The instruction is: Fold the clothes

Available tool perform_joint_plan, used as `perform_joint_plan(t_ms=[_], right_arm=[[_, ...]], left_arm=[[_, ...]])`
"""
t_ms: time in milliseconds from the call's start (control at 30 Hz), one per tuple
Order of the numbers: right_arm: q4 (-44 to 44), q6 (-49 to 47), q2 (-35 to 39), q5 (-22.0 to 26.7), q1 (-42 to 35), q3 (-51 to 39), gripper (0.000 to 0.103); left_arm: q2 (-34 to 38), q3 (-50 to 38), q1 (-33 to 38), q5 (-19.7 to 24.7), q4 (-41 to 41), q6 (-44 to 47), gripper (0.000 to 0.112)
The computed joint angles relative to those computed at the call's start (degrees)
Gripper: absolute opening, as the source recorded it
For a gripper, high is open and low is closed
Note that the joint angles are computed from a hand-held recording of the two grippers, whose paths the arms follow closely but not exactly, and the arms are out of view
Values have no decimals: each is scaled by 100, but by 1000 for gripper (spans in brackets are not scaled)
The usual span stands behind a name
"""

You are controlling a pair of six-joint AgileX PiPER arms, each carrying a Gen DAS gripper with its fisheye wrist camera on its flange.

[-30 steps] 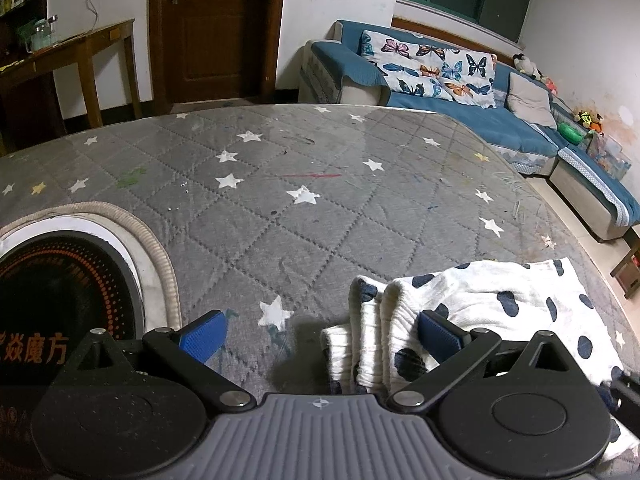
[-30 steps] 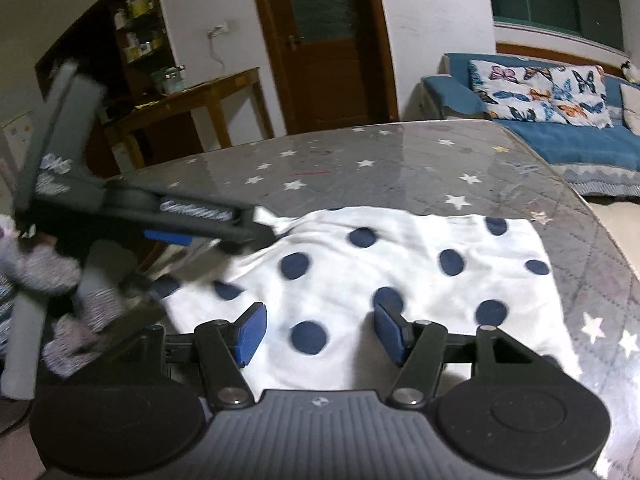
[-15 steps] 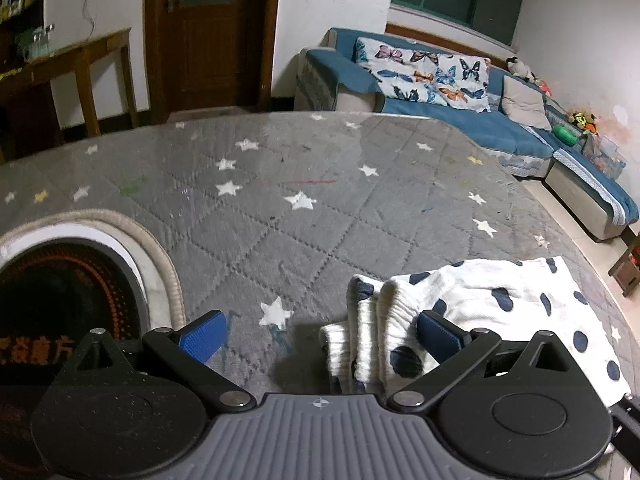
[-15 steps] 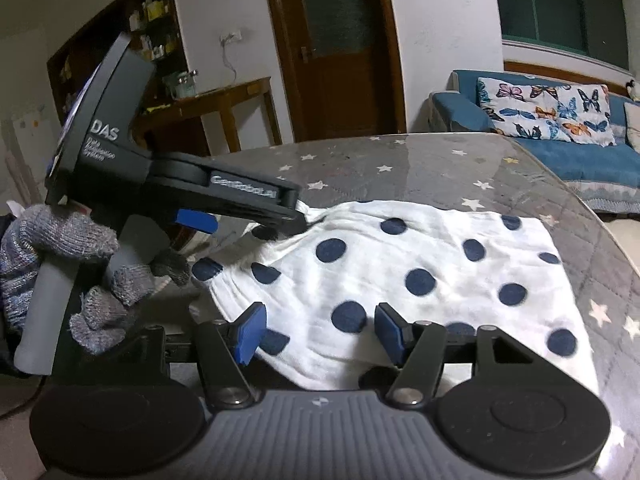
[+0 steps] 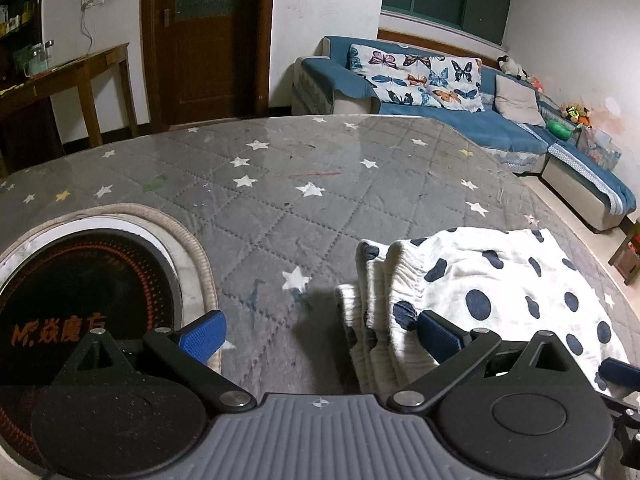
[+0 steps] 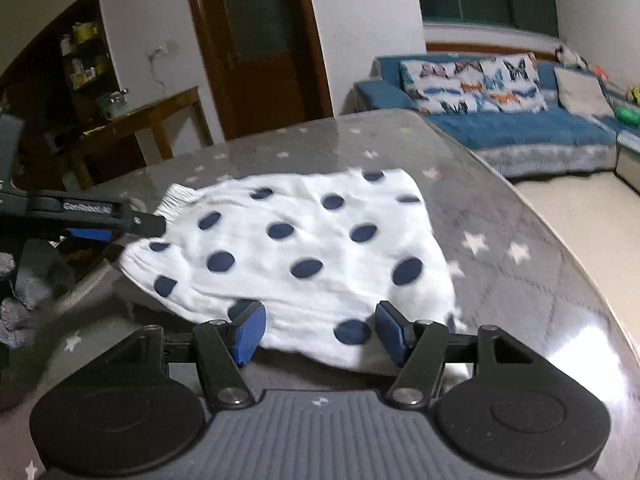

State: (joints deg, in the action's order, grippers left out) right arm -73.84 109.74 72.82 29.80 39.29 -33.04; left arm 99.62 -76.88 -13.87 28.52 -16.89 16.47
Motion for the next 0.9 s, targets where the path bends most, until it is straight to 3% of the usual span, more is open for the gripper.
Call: perform_joint_plan(t_ms=[200,400,500,900], right_arm=[[-143,-116,-200,109,-88,-35,64],[-256,37,140,-417,-633,-163,64],[-190,42,213,-419,-634,-157,68],[-68,167,166,520,118,-334,92]], left_arm=[[-241,179,71,-99,-177,184,103],[-299,329,48,-180,80,64,103],[-283,347,75,-170,127,18,103],[-835,906,208,-253,-742,1048,103]])
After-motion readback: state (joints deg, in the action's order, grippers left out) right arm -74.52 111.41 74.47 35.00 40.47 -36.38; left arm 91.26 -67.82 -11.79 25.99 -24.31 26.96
